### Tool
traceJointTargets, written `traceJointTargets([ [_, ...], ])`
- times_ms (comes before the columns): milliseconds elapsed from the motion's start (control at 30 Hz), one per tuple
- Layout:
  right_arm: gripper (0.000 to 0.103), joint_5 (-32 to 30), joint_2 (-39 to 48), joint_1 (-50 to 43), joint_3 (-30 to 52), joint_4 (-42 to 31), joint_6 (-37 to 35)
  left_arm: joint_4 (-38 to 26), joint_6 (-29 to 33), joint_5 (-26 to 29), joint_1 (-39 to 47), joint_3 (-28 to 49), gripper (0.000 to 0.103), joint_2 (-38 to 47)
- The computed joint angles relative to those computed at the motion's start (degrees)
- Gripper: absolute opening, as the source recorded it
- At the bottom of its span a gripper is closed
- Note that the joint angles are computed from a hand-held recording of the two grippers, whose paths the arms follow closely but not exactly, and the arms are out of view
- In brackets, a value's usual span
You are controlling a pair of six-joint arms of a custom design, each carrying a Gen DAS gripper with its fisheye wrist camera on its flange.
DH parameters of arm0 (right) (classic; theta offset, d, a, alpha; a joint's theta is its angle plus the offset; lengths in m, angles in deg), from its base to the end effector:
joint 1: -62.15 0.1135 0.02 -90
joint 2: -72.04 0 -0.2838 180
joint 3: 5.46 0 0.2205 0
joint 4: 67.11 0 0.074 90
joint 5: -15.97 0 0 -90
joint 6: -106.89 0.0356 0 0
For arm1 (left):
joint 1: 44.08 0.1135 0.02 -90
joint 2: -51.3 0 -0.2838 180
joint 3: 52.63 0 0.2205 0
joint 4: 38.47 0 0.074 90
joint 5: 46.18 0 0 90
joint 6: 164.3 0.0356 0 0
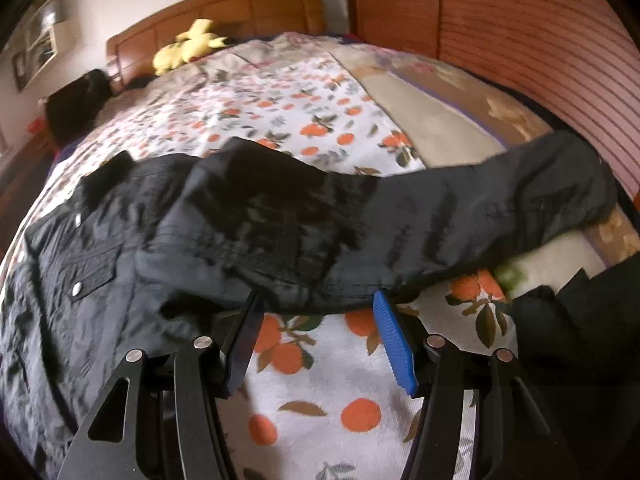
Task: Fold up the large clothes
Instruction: 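Grasp the other outstretched sleeve with the right tool and lift it over the body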
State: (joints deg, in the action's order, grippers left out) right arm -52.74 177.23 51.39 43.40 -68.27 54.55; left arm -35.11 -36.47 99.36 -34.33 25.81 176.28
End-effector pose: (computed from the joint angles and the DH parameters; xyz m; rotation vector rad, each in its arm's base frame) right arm 0.2670 -0.0639 0.1135 1.1472 2.2182 -0.2867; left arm 0.4022 0.0393 0.1216 0.9130 1.8010 -0.6048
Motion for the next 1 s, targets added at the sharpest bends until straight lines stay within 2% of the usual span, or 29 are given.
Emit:
traceJointTargets([
  [67,0.055,-0.7,0.6,-1.6,0.5,-0.3,0.9,-0.1,0.0,0.0,0.0,0.1,0.100,0.0],
  [133,0.061,-1.9,0.9,-3.2,0.7,0.0,1.6,0.0,0.1,-0.1,-0.1,0.0,0.101,0.0],
  [267,0.059,-3.5,1.8,-5.0,2.8,-1.7,2.4,0.0,0.3,-0.1,0.0,-0.2,0.100,-0.1],
  [333,0.033,-3.7,2.5,-4.9,4.4,-2.9,2.3,0.1,0.2,-0.1,-0.1,-0.2,0.100,-0.1],
  [367,0.014,-3.9,2.9,-4.6,5.3,-3.6,1.9,0.0,0.3,-0.2,-0.1,-0.2,0.100,-0.1],
  [400,0.004,-3.3,3.1,-4.1,6.2,-4.5,1.5,0.0,0.3,-0.2,-0.1,-0.2,0.100,-0.1],
  [500,0.002,-0.8,2.0,-2.2,7.7,-5.8,-0.5,0.0,0.3,-0.2,-0.1,-0.2,0.100,-0.1],
  [600,0.002,1.8,-2.3,0.8,6.7,-4.3,-3.1,0.0,0.3,-0.2,-0.1,-0.2,0.101,-0.1],
  [667,0.002,4.5,-6.7,5.1,5.4,-2.0,-7.3,0.0,0.3,-0.2,-0.1,-0.2,0.101,0.0],
  [867,0.002,7.3,-11.7,17.4,10.5,-7.0,-13.0,0.0,0.3,-0.2,-0.1,-0.2,0.101,0.0],
  [1000,0.001,5.8,-9.8,24.9,15.6,-11.4,-13.5,0.1,0.3,-0.3,-0.1,-0.2,0.101,0.0],
])
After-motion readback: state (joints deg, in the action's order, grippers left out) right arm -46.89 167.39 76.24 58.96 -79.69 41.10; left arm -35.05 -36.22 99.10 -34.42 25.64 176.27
